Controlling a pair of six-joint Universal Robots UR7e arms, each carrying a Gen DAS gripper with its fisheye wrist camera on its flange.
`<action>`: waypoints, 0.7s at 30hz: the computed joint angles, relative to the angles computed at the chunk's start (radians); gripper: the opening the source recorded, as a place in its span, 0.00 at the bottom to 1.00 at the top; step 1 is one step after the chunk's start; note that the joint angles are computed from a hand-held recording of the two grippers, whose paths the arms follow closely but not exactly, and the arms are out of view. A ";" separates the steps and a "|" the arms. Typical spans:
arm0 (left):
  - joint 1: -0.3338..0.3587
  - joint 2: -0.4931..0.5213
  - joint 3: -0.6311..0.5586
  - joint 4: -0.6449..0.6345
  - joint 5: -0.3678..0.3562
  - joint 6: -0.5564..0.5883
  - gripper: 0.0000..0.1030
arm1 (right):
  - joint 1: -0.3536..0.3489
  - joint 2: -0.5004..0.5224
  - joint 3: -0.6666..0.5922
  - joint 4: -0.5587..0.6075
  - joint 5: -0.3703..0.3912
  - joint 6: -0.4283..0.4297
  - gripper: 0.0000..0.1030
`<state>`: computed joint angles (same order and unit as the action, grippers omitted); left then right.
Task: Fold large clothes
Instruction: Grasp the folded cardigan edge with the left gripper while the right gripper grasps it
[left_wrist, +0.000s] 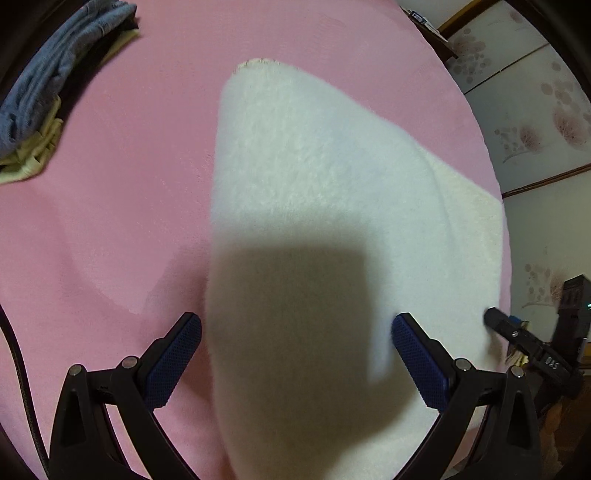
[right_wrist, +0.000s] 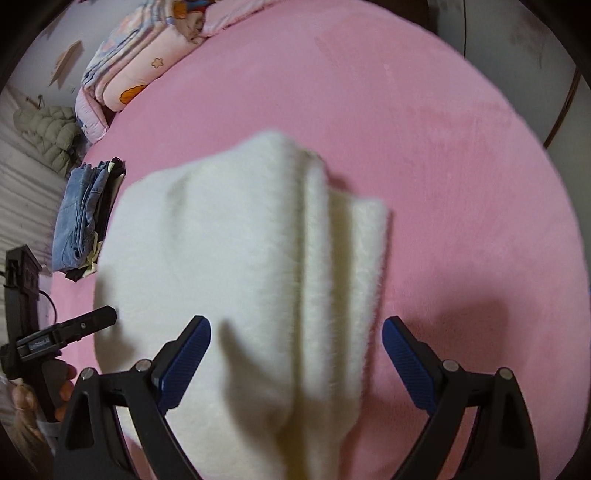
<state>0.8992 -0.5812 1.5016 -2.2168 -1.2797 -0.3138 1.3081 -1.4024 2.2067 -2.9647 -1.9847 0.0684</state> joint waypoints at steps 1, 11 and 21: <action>0.011 0.006 -0.001 -0.012 -0.023 0.001 0.99 | -0.023 -0.007 0.007 0.003 0.043 -0.002 0.92; 0.098 0.051 -0.040 -0.025 -0.207 0.022 1.00 | -0.200 -0.007 0.016 0.024 0.386 -0.036 0.92; 0.046 -0.002 0.073 -0.147 -0.124 -0.008 0.72 | -0.105 -0.009 0.013 -0.001 0.311 -0.052 0.39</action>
